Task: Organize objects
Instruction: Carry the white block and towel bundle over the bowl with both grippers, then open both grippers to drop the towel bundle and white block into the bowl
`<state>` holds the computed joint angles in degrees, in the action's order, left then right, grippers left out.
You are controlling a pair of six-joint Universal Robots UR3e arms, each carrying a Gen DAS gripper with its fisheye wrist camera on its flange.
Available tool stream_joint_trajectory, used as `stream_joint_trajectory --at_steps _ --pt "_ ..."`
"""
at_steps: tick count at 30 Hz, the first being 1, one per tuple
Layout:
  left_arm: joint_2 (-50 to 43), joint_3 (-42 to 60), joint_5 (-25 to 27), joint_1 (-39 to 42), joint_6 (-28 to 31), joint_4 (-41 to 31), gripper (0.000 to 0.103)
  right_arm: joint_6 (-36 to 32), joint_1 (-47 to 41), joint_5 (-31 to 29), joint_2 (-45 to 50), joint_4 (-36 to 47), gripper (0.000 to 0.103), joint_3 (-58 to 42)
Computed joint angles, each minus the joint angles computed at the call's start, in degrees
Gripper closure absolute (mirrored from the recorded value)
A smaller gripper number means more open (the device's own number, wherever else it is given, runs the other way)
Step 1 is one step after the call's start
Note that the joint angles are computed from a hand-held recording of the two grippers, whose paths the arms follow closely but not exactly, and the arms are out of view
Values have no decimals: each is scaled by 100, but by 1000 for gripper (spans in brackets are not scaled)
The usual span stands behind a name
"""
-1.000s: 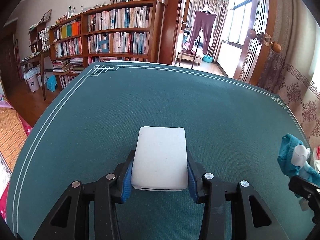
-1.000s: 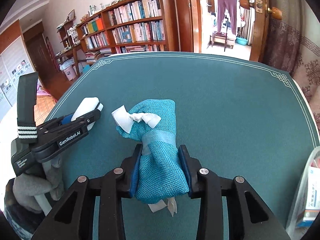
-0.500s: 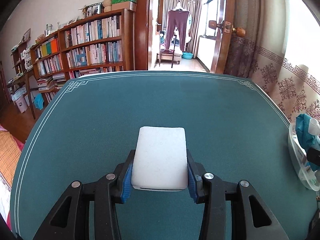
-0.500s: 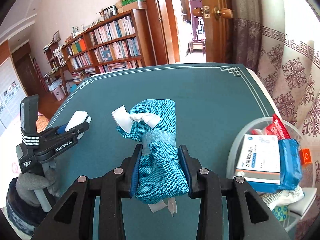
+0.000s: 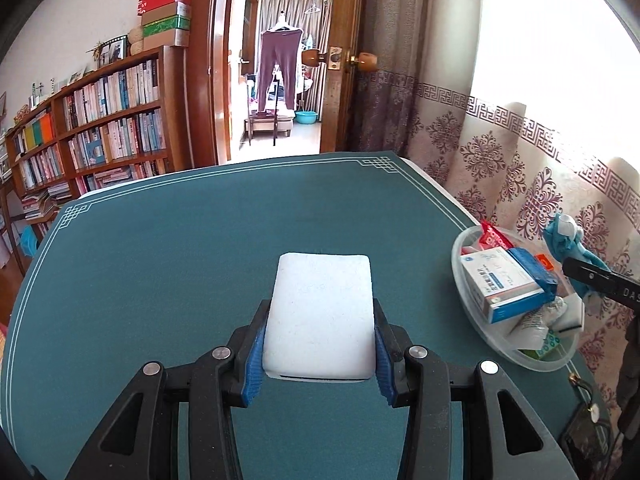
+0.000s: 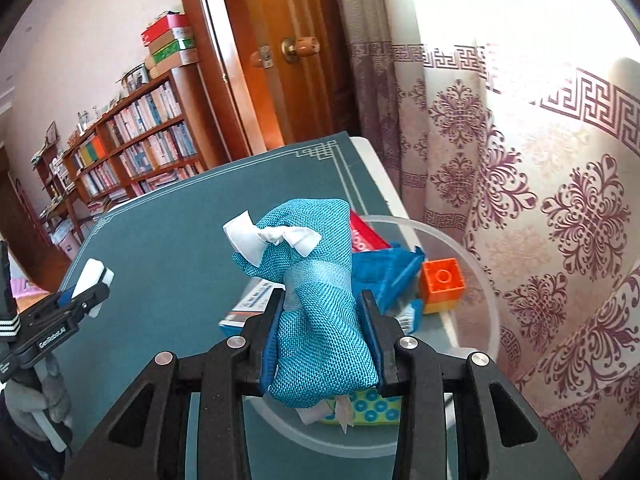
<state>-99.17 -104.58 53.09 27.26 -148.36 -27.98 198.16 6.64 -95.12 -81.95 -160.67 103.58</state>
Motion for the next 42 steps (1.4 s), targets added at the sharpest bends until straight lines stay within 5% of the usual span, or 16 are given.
stream_joint_trajectory --at_steps 17,21,30,42 --pt "759 -193 -166 -977 304 -533 56 -89 -1071 684 121 -339 65 540" --pt "704 -23 -126 -1184 252 -569 56 -29 -1200 987 -51 -539 48 786" --pt "299 563 -84 -1739 22 -858 56 -222 -1270 1414 -703 -924 47 1487" --pt "-874 2069 165 -2610 -412 -1601 56 -265 -1009 681 -1067 -1194 46 1900"
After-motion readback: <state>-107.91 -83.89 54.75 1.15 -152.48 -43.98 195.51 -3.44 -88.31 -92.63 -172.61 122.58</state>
